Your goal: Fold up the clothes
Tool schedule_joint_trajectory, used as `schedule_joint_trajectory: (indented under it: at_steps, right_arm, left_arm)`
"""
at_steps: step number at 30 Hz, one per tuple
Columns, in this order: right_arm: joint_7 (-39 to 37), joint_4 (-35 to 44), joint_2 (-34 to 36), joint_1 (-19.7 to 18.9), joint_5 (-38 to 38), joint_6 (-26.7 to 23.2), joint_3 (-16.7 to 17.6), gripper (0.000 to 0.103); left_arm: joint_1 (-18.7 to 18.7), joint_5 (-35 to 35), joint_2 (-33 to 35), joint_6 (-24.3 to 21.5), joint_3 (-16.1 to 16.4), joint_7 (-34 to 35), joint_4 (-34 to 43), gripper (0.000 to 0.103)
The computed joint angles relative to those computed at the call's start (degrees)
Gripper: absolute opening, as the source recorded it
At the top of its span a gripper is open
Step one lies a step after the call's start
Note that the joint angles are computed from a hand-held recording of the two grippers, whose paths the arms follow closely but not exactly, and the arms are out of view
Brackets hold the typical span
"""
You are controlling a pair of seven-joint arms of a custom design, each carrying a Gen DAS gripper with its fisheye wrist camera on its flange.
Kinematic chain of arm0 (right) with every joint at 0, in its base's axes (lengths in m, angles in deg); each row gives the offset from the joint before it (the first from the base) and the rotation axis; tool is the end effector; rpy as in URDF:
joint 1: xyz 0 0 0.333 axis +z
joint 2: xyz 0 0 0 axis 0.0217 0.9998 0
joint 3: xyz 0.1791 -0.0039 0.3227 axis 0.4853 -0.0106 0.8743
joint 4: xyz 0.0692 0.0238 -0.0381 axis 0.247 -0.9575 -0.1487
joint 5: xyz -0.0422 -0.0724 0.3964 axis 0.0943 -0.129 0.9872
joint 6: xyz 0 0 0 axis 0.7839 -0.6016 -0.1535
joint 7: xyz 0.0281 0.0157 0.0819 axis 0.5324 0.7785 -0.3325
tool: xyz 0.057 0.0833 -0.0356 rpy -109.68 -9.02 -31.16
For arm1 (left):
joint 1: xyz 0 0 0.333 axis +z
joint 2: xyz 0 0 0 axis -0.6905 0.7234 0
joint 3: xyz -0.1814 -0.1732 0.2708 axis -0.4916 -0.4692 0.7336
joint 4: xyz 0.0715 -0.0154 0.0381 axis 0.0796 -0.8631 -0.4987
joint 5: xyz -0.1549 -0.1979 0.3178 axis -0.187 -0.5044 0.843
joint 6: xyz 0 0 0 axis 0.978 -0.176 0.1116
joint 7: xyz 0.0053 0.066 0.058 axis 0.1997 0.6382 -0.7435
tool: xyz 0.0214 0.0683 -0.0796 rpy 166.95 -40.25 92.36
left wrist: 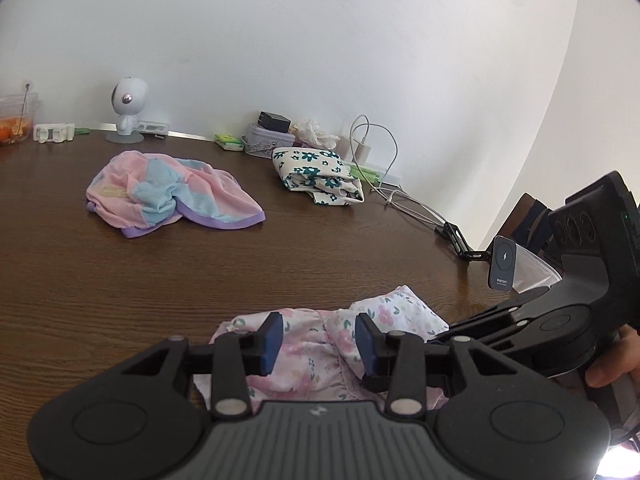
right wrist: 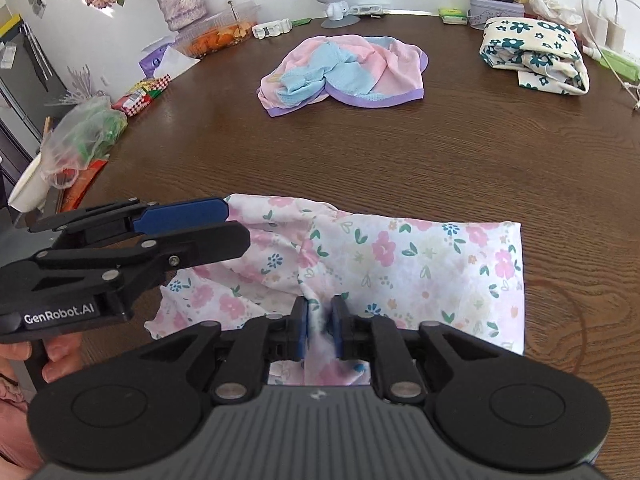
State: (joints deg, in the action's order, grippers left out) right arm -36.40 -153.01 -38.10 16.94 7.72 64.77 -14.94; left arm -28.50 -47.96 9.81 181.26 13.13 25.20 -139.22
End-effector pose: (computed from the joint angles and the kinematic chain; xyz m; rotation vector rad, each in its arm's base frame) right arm 0.4900 0.1805 0.5075 -2.3033 0.9252 0.1139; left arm 0.3420 -0.2025 0.4941 -1.8322 1.5155 -1.1824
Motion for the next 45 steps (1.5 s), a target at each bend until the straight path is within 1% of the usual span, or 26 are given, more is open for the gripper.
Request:
schedule_joint_trajectory:
  at_steps: [2,4,6,7,9,10,12,13,16,18,20,24,25,27,29,30,31,32,34,35,36,38,39,41,43,45]
  right_arm:
    - [-2.79,-0.42,-0.84,-0.35,5.67,-3.47,-1.96,0.038]
    - [-7.15,-1.77,-3.02,-1.21,11.74,-5.92,-3.90,0.039]
    - [-12.09,-3.37,-5.21,-2.37,16.63,-6.72,-5.59,0.047]
    - [-14.19,-4.41,-6.30,-2.97,18.18,-4.93,-5.68,0.048]
    - [-17.64,-6.37,-7.79,-3.64,19.42,1.73,-4.66,0.047]
    - [-18.77,-6.99,-7.90,-3.68,19.38,4.01,-4.27,0.045]
    - [-20.16,-7.84,-7.40,-3.51,18.44,7.34,-3.63,0.033]
    - [-21.43,-8.36,-7.20,-3.16,18.40,8.23,-3.56,0.032]
    - [-27.25,-10.59,-7.39,-1.46,20.55,12.04,-3.05,0.032]
    - [-29.18,-11.62,-7.30,-0.62,21.17,13.75,-2.66,0.033]
    - [-31.14,-12.60,-7.16,0.24,21.90,15.49,-2.27,0.033]
    - [-35.43,-13.76,-7.03,1.60,24.59,17.66,-2.34,0.033]
    - [-36.01,-13.83,-7.12,1.69,25.04,17.48,-2.54,0.033]
    - [-34.87,-13.11,-7.51,1.01,24.73,14.04,-3.83,0.034]
    - [-35.35,-12.34,-8.45,0.20,26.46,10.67,-5.46,0.037]
    - [-36.04,-11.88,-8.98,-0.29,27.90,9.40,-6.21,0.039]
    - [-36.89,-11.21,-9.03,-0.73,29.19,10.03,-6.17,0.040]
    - [-37.76,-10.49,-9.05,-1.11,30.50,10.67,-6.18,0.040]
    - [-39.11,-8.78,-8.17,-1.66,32.13,12.15,-5.85,0.039]
    - [-38.69,-7.70,-7.09,-1.87,31.60,12.19,-5.59,0.035]
    - [-36.95,-6.23,-5.39,-2.10,29.79,10.89,-5.42,0.026]
    - [-33.63,-3.24,-2.03,-2.57,26.35,8.40,-4.96,0.020]
    - [-32.45,-2.39,-0.64,-2.61,24.98,8.49,-4.28,0.019]
    - [-31.04,-1.80,1.34,-2.36,22.89,10.22,-2.85,0.019]
    - [-30.26,-1.96,2.61,-2.02,21.78,12.05,-1.94,0.019]
    - [-31.96,-2.76,2.95,-1.64,23.21,13.73,-1.62,0.020]
  left_arm:
    - [0.83,-0.09,-0.44,0.03,-0.79,0.01,0.22,0.039]
    - [1.47,-0.07,-0.91,0.31,-1.34,0.12,0.41,0.039]
    - [2.19,-0.01,-0.77,0.86,-1.99,0.48,0.98,0.039]
    - [2.60,0.05,-0.29,1.36,-2.46,0.85,1.47,0.039]
    - [3.92,0.03,1.35,2.77,-4.15,2.13,2.86,0.037]
    - [4.78,-0.13,2.59,3.17,-5.47,3.04,3.90,0.036]
    - [6.68,-0.66,5.15,3.73,-8.32,5.16,6.00,0.029]
    - [8.00,-1.05,6.53,3.76,-10.06,6.34,7.06,0.022]
    - [11.77,-2.31,9.38,1.09,-14.95,8.54,9.36,0.019]
    - [14.34,-1.92,10.87,-0.78,-17.83,8.50,10.58,0.016]
    - [14.97,-1.20,11.89,-1.06,-18.17,7.47,10.38,0.013]
    - [15.90,-0.03,13.69,-1.66,-18.60,5.76,10.06,0.013]
    - [14.84,0.29,13.41,-1.94,-17.56,5.40,10.02,0.013]
    - [13.17,1.06,12.30,-1.92,-15.85,4.48,9.77,0.013]
    - [12.35,1.49,8.93,0.63,-14.96,4.01,8.62,0.015]
    - [10.98,1.61,7.64,1.84,-13.76,4.51,7.99,0.017]
    - [9.37,1.63,6.65,2.61,-12.52,5.30,7.49,0.017]
    - [7.39,1.79,6.12,2.44,-11.26,6.34,7.27,0.017]
    - [4.33,2.58,5.58,0.75,-10.00,8.51,7.38,0.017]
    - [3.01,3.11,5.79,-0.52,-9.60,9.28,7.60,0.017]
    - [1.78,3.67,6.16,-2.12,-9.41,9.70,7.95,0.017]
    - [0.64,4.66,6.91,-4.61,-9.50,8.83,8.22,0.016]
    - [0.33,5.13,7.32,-5.70,-9.63,8.03,8.28,0.015]
    - [-0.11,6.07,8.14,-7.49,-9.92,6.41,8.30,0.014]
    - [0.52,7.20,8.67,-7.64,-10.48,4.53,7.87,0.014]
    - [2.50,8.80,8.55,-6.72,-12.08,2.57,7.52,0.013]
